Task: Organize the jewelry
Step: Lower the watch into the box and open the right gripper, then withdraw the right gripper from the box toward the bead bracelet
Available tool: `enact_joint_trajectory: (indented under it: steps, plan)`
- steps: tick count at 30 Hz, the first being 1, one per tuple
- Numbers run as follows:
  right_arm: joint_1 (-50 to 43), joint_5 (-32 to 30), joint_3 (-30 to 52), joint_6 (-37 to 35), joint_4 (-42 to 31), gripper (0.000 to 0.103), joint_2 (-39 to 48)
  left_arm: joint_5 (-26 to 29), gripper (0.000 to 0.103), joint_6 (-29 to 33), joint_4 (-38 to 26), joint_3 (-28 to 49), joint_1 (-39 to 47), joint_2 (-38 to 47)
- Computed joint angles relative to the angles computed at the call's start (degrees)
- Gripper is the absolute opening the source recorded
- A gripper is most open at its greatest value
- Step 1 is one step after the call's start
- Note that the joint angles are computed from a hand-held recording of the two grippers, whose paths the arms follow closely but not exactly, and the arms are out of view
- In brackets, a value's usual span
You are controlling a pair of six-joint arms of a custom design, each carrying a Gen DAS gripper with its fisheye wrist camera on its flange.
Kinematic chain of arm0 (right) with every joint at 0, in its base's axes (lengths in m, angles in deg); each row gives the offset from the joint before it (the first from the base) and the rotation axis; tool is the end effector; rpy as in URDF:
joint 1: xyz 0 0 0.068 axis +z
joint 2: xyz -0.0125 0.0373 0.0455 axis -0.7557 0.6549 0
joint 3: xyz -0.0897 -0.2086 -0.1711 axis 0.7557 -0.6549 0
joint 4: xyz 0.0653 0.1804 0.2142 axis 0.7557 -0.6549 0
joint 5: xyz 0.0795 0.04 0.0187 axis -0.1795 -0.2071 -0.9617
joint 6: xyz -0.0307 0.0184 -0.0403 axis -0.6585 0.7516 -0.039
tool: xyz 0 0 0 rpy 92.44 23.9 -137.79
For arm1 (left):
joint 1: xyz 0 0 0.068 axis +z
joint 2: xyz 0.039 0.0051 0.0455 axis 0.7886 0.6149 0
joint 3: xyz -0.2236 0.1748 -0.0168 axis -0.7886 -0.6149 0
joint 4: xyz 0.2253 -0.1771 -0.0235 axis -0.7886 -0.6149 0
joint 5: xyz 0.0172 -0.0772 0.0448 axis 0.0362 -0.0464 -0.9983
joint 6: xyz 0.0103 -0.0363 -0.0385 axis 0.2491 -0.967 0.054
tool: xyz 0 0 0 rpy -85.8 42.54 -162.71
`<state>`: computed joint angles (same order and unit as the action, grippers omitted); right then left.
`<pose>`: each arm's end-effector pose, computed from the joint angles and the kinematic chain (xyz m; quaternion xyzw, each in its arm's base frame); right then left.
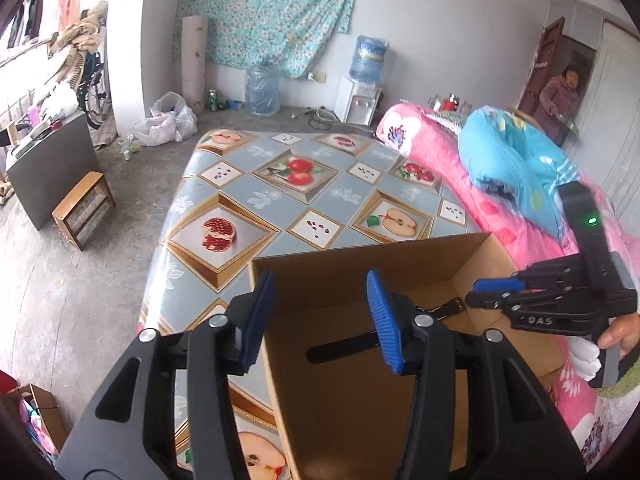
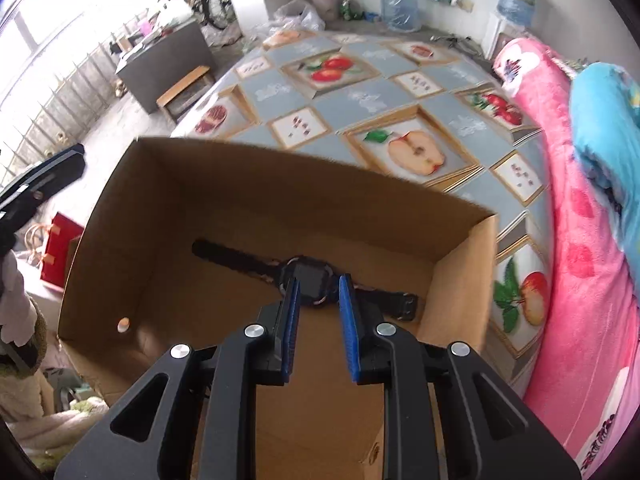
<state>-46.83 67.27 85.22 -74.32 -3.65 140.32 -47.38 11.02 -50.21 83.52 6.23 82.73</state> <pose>0.3836 0.0240 0.2544 -0.2397 0.9535 0.0984 0.1537 0.2339 -0.2202 0.2882 -0.0131 0.9104 -0.1005 0.4011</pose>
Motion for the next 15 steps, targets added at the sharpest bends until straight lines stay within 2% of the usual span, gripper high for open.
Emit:
enact_joint_trajectory:
  steps: [4, 7, 9, 12, 15]
  plan:
    - [4.2, 4.4, 4.4, 0.3, -5.4, 0.020, 8.9, -7.4, 0.062, -6.0, -2.8, -8.1, -4.5, -10.3]
    - [5.7, 5.5, 9.1, 2.2, -10.0, 0.020, 15.9, -12.5, 0.065, -12.0, -8.5, -12.8, -8.8, -15.8]
    - [6.5, 7.1, 10.3, 3.7, -10.0, 0.020, 18.0, -15.7, 0.069, -18.4, -12.5, -16.3, -12.4, -19.1]
    - [7.1, 8.3, 11.1, 6.0, -7.7, 0.020, 17.9, -16.4, 0.069, -26.1, -16.0, -21.4, -17.0, -22.4]
    - [6.6, 6.7, 12.7, 8.3, -7.4, 0.020, 19.3, -15.8, 0.069, -34.7, -17.9, -26.1, -21.7, -23.9]
